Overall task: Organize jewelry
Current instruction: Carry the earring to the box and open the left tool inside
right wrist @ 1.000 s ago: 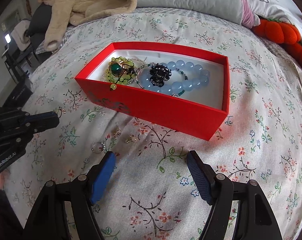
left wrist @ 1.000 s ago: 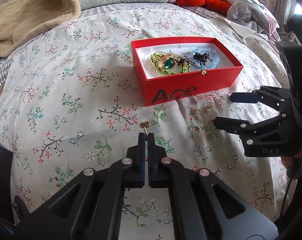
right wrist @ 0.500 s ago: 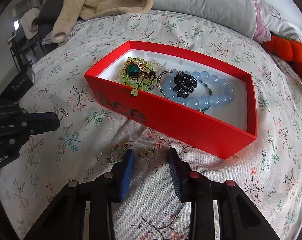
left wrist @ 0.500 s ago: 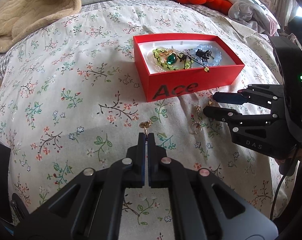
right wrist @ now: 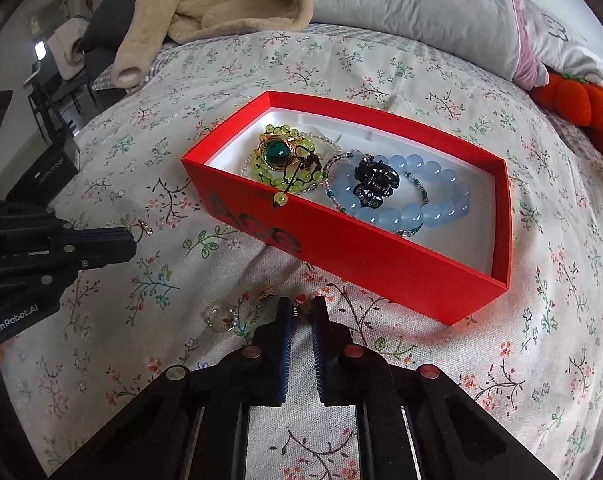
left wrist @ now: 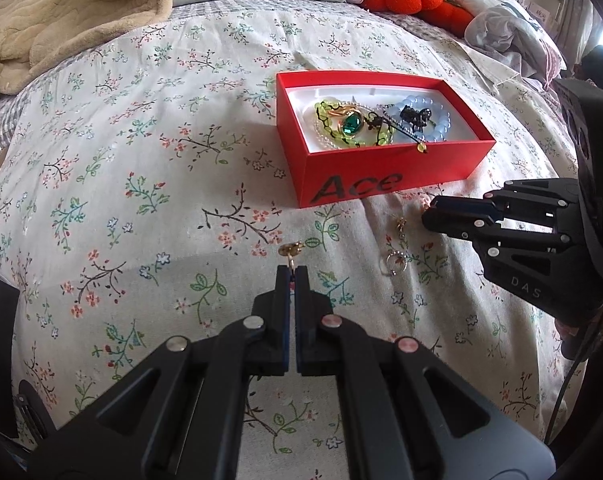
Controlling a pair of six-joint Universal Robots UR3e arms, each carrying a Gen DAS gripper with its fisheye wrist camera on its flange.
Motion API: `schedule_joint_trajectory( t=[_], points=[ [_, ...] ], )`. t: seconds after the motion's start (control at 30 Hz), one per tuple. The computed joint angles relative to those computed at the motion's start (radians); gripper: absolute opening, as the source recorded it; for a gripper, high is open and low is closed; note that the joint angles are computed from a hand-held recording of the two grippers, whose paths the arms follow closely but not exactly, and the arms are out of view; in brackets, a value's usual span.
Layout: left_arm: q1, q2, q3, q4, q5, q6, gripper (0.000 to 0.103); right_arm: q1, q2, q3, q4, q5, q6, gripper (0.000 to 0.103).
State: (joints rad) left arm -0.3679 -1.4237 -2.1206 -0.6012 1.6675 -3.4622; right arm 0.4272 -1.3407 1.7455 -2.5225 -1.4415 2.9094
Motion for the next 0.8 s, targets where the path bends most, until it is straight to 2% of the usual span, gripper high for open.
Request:
schedule_joint_trajectory(
  t=[0.53, 0.8],
  points=[
    [0.033, 0.022, 0.006, 0.080, -0.037, -0.037, 0.002, -0.088, -0.144, 0.029, 0.046, 0.095, 0.009, 0.010],
    [0.021, -0.027, 0.047, 0.143, -0.040, -0.051, 0.002, -0.130, -0.163, 0.015, 0.035, 0.129, 0.048, 0.010]
  ],
)
